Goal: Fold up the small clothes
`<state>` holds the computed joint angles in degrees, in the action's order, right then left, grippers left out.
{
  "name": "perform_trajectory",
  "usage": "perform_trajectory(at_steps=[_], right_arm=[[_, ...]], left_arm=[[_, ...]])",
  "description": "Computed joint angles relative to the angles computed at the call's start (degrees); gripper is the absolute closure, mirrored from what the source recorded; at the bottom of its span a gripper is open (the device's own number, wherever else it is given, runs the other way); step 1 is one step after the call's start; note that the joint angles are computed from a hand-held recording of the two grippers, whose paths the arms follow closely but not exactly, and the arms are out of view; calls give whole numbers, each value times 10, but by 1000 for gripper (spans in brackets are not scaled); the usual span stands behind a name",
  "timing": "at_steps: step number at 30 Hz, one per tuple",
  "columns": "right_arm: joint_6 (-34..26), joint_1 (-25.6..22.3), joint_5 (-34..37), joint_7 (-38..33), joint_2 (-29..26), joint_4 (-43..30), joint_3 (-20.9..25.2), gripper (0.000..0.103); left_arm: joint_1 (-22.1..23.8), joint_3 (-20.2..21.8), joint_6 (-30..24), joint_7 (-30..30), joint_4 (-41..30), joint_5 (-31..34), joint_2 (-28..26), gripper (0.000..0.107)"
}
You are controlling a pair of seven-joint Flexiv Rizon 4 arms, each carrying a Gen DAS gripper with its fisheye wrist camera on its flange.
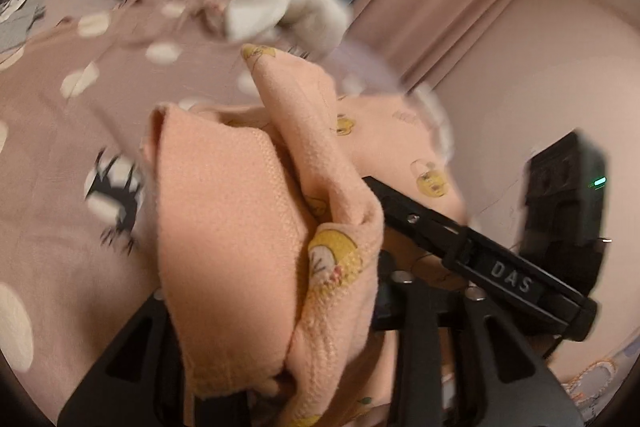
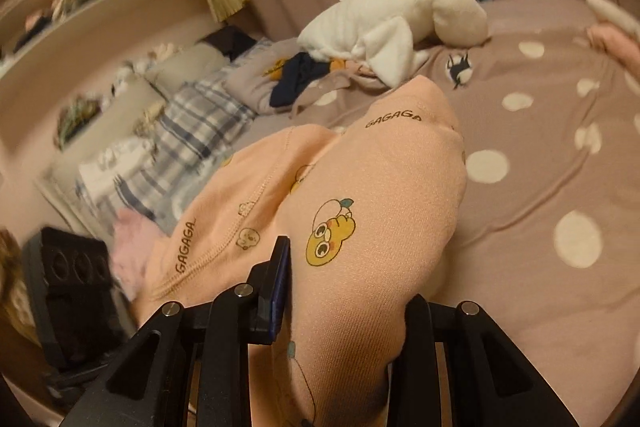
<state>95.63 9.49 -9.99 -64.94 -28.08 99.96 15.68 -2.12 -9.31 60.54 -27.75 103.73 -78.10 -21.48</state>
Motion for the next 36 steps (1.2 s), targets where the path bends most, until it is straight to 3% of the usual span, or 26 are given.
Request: perform_trajectory(at_steps=[1,2,3,4,5,6,8,10,11,13,16,19,23,31,36], right_arm=[[-27,19,-42,32,4,6,-37,70],[-68,41,-52,60,8,5,-68,66],[-99,53,-25,56,11,-1,-80,64],[-149,50,7,62,6,-17,-74,60],[-183,42,18,77,4,-26,-67,54],[-201,51,20,95,5,-27,-79,53],[-228,90,-26,157,18,-2,-135,45],[-223,117,-78,211,30,27,-174,35],[-215,122,-94,231,38,40,-179,27],[-205,133,-130,276,50,59,-197,18],[-196,160,-218,360,78,93,-238,13],[-176,153,-262,409,102,127,-239,7],[-157,107,-232,395,105,135,-184,6],[-140,96,-252,446,114,157,-178,6],[-133,106,-261,480,113,164,-194,6]], left_arm=[[-15,29,-6,-61,-9,85,-15,38],[-17,54,-40,-133,-24,175,-24,23],[-7,61,-71,-176,-36,226,-28,19],[10,49,-76,-193,-35,241,-25,9],[20,31,-44,-174,-16,218,-14,4],[15,22,23,-145,5,192,-2,4],[-3,20,133,-127,29,202,8,4],[-2,16,178,-131,37,229,8,4],[7,10,166,-132,38,234,10,4],[38,-8,94,-123,32,220,14,4],[49,-4,11,-124,25,215,17,4],[28,3,34,-118,38,216,28,4],[14,5,53,-101,50,218,38,4],[3,4,82,-67,56,200,37,4],[1,3,107,-79,54,216,29,4]])
